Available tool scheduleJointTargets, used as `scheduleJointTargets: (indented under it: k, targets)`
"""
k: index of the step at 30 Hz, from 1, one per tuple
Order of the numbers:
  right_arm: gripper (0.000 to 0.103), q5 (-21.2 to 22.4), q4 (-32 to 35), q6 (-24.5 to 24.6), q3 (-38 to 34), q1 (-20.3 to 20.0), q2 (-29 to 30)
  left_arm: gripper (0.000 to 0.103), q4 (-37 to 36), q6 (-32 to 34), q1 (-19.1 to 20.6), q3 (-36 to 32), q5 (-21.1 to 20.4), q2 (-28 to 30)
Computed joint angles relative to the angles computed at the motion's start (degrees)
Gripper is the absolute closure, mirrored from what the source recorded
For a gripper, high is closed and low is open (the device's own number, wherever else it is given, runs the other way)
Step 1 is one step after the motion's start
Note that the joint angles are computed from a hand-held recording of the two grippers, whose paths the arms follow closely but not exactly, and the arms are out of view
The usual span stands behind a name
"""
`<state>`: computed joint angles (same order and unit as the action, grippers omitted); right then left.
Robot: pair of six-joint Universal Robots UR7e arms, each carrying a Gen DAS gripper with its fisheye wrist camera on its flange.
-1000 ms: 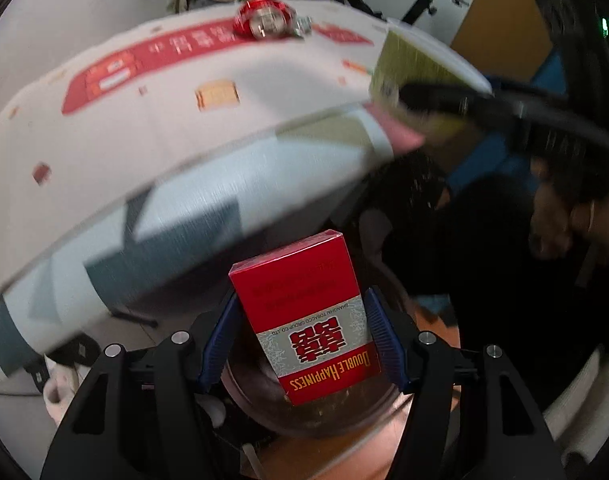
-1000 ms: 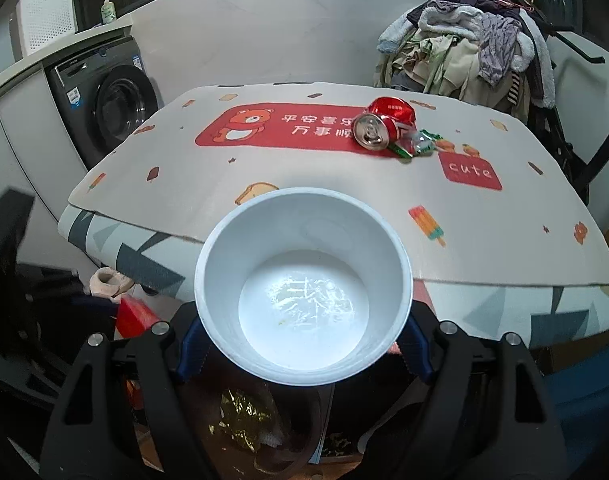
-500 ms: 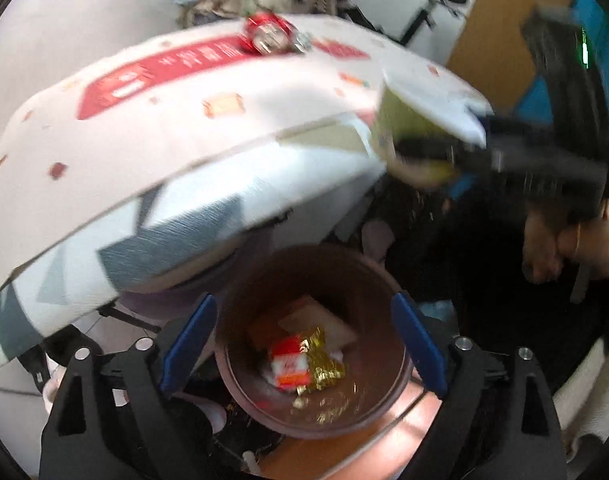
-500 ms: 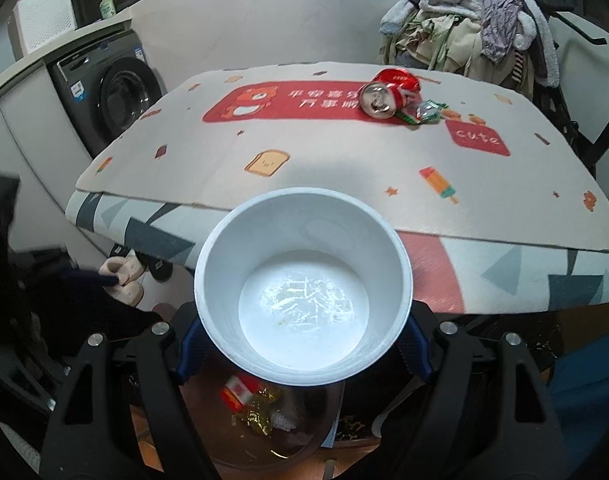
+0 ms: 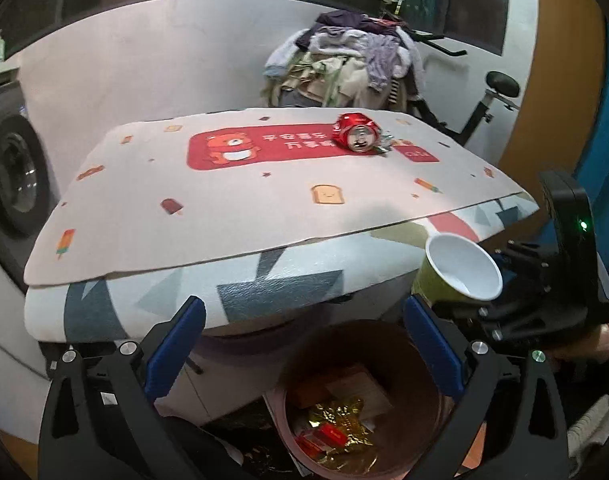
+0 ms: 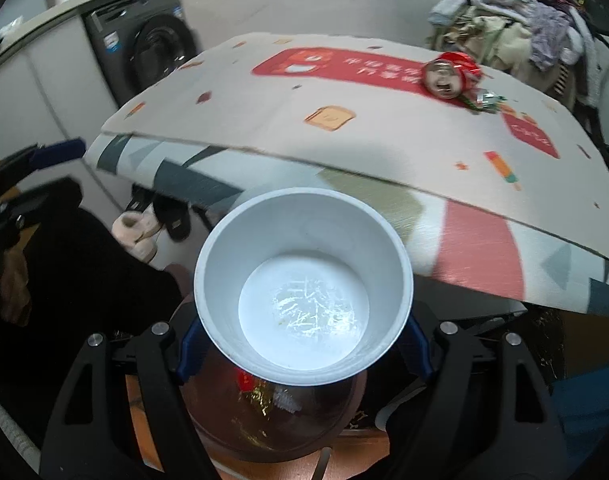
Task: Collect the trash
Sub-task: 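Lower the green yogurt cup into the brown bin and open the right tool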
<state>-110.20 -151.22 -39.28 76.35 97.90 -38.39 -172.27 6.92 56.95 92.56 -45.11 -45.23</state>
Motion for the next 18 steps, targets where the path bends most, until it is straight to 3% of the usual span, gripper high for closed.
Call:
scheduleJointTargets:
  k: [18]
  targets:
    - [0.025,-3.0,4.0,-1.8,-1.5,0.5,2.1,0.006,3.2,-7.1,1.9,-1.3,0.9,-0.2]
